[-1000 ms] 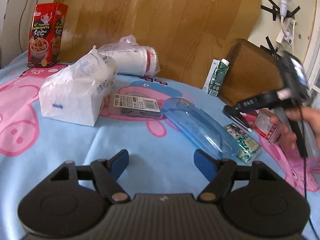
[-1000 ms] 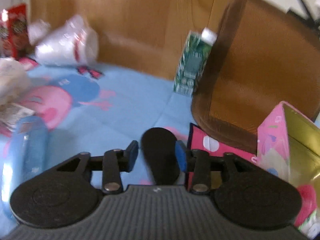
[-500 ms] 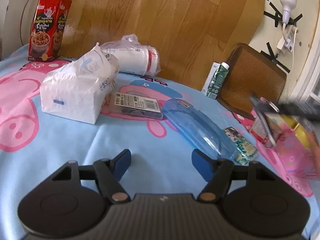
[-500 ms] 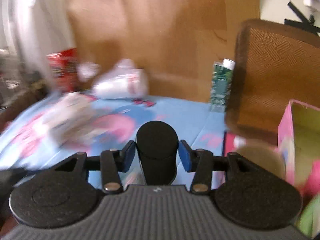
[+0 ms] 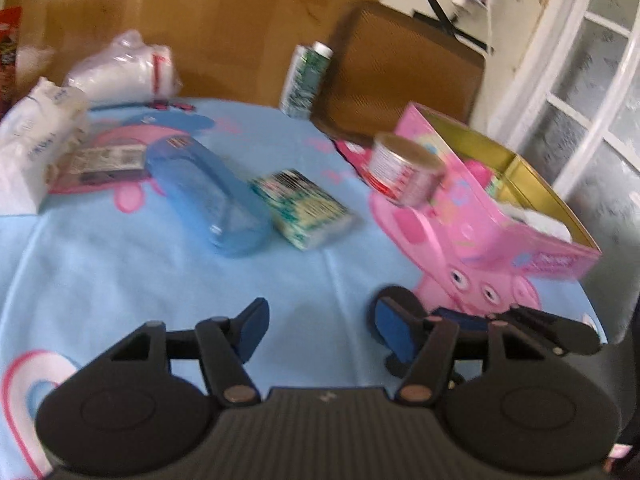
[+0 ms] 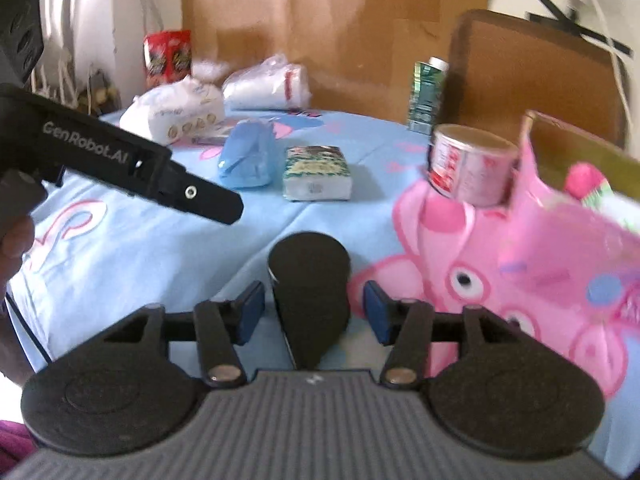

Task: Organize soft objects
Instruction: 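Carry the black cylinder into the pink tin and open the right gripper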

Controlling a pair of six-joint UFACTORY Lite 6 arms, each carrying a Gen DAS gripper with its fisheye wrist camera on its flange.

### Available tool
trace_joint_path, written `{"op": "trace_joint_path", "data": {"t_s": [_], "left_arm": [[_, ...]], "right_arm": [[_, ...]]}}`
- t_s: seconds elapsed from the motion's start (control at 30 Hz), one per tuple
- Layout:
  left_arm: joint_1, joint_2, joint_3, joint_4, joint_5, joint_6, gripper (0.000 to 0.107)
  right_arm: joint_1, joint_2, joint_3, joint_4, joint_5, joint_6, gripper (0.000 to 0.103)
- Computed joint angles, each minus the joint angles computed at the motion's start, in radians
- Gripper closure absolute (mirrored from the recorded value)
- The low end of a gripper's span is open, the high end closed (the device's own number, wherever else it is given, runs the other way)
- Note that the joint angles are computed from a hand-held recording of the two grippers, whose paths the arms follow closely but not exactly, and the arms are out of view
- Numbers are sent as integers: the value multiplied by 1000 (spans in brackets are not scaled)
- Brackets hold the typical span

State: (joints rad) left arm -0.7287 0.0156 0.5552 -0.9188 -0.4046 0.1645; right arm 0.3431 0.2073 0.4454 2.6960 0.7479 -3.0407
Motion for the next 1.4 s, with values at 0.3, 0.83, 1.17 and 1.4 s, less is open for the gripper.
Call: {"op": "trace_joint_path", "data": {"t_s": [0.3,0.83,1.17,1.4], "left_arm": [[-45,198,281,-143,167,171,65],[-75,915,1488,-1447,50,1813,64],[-74,903,1457,-1256,-46,1645,64],[-78,759,1224,-1002,-78,1382,63]], "right_arm": [[-81,-15,-137,-27,234,1,62],[-394,85,290,-141,90,216,61],[-379,224,421,255,3,-10,48],[-356,49,198,233,186,71,48]]}}
